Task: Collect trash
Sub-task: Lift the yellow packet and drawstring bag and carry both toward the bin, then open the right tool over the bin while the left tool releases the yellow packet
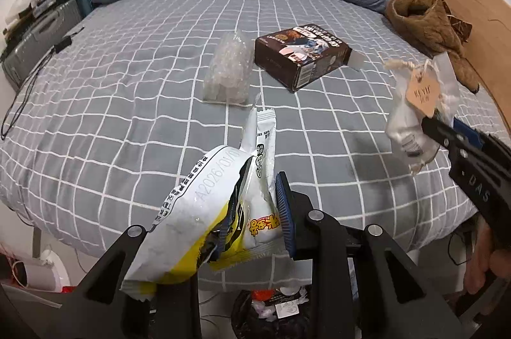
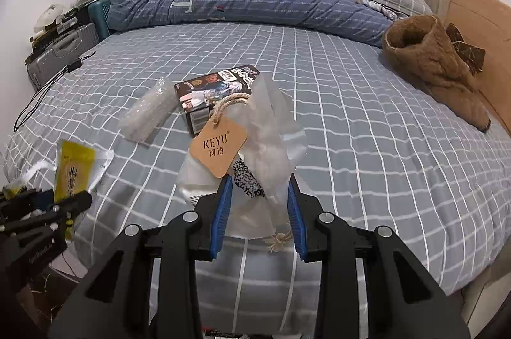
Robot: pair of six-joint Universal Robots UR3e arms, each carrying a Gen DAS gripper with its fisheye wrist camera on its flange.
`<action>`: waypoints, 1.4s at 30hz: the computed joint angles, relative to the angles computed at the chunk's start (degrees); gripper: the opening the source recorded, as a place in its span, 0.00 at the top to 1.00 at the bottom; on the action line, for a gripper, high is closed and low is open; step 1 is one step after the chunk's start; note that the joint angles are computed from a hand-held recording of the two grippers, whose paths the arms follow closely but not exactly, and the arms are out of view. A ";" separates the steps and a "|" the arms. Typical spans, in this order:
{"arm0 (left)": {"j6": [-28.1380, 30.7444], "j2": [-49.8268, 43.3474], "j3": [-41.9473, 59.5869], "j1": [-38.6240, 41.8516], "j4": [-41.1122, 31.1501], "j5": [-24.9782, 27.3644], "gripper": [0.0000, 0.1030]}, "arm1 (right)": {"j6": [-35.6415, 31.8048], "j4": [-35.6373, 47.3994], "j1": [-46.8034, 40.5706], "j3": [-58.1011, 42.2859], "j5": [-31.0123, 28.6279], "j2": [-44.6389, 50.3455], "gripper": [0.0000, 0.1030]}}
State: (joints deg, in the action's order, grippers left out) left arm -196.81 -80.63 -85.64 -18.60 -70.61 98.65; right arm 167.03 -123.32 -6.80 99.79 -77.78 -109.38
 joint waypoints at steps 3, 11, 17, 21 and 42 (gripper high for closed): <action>-0.07 1.44 -0.03 -0.47 -0.83 0.16 0.74 | 0.11 2.56 -0.49 1.31 0.27 -3.50 0.68; -0.63 5.12 -0.57 -1.37 -2.38 0.02 0.74 | 1.57 8.98 1.60 2.17 -1.36 -10.17 0.68; -1.03 7.65 -0.51 -2.21 -4.10 0.11 0.74 | 3.37 12.13 4.19 2.01 -3.70 -13.57 0.68; -1.17 9.56 -0.68 -2.39 -5.42 0.03 0.74 | 4.11 14.47 5.10 1.14 -4.68 -15.31 0.68; -4.55 18.39 -3.55 -8.17 -10.22 2.54 0.74 | 11.00 22.03 15.42 0.22 -13.61 -22.13 0.68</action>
